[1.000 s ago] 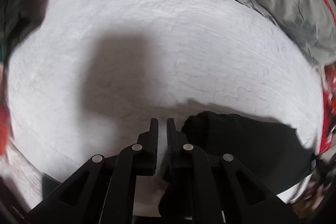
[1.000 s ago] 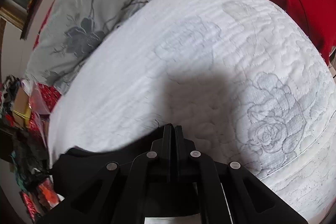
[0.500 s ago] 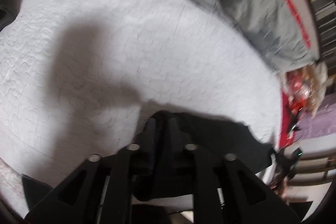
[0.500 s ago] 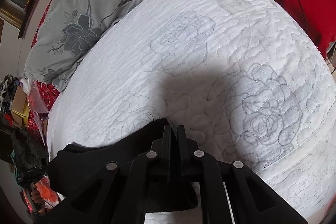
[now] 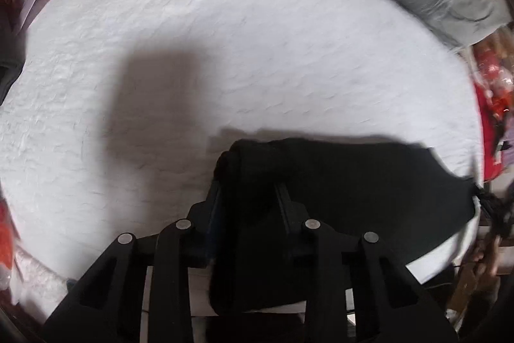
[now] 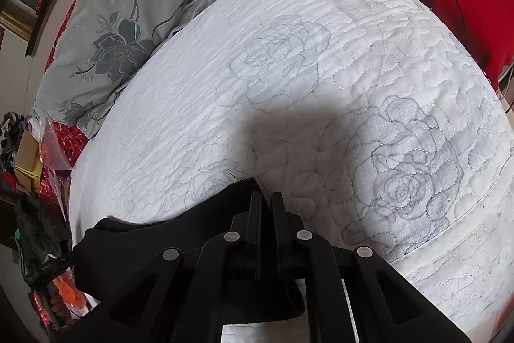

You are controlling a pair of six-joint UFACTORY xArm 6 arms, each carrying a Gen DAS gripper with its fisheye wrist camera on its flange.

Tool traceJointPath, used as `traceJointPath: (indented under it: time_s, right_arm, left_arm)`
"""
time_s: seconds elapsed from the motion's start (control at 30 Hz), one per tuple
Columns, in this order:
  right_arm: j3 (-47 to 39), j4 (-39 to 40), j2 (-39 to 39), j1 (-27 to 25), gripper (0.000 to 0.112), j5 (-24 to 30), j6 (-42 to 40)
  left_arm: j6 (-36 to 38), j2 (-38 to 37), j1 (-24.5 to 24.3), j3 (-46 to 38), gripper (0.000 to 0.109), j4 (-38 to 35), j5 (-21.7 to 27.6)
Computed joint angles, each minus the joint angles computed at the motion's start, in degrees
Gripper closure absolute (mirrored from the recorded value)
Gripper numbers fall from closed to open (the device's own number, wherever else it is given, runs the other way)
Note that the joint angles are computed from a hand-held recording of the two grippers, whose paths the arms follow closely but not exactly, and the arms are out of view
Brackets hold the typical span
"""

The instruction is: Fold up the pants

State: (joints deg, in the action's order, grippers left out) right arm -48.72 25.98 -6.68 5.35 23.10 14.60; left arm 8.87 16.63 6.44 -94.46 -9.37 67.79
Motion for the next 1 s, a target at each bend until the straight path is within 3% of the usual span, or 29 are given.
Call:
traceJointPath:
  time_s: [0.17, 0.2, 0.3, 0.43, 0.57, 0.67, 0.7, 0.73, 0.8, 1.0]
  right_arm:
    - [0.57, -2.42, -0.53, 0.35, 0.109, -1.40, 1.86]
    - [1.10, -2.32, -1.10, 0.49, 0.111, -2.77, 2.45]
    - [2.49, 1.02, -2.10, 0.67, 0.111, -6.17, 1.38]
    - [2.83, -0.21, -1.36, -0.28, 0.107, -3.01, 2.25]
    - [4.70, 12.89, -4.04, -0.90, 0.105, -2.62, -7.85]
    - [5.22, 14.74, -5.60, -1.96, 0.095, -0.11, -11.89]
    - [5.14, 16.38, -5.74, -2.36, 0.089, 0.72, -13.88]
    - [5.04, 18.64, -5.80, -2.79, 0.087, 1.54, -16.22]
    - [4.66, 22.07, -5.64, -3.41, 0.085, 2.79, -19.40]
    - [3.62, 31.99, -5.25, -4.62, 0.078, 7.28, -27.34]
  left_arm:
    - [-2.47, -1.66, -0.23, 1.05, 0.095, 0.45, -4.72]
    - [-3.13, -1.82, -0.63, 1.27, 0.102, 1.98, -6.36]
    - [-4.82, -0.25, -1.52, 0.16, 0.102, 5.95, -5.45]
    - [-7.12, -2.98, -2.32, 4.58, 0.098, 8.98, -8.31]
    - [-9.73, -6.60, -0.31, 5.94, 0.097, 5.02, -6.94]
    - [-10.37, -12.03, -0.05, 9.80, 0.092, -4.47, -6.15]
    - [-9.98, -13.43, -1.13, 10.68, 0.084, -7.93, -5.09]
    - [-9.73, -14.48, -2.94, 11.46, 0.071, -10.82, -3.99]
    - [-10.75, -15.81, -7.77, 13.21, 0.056, -15.58, -2.44]
    - [-17.69, -9.78, -25.24, 12.63, 0.053, -25.04, 0.57]
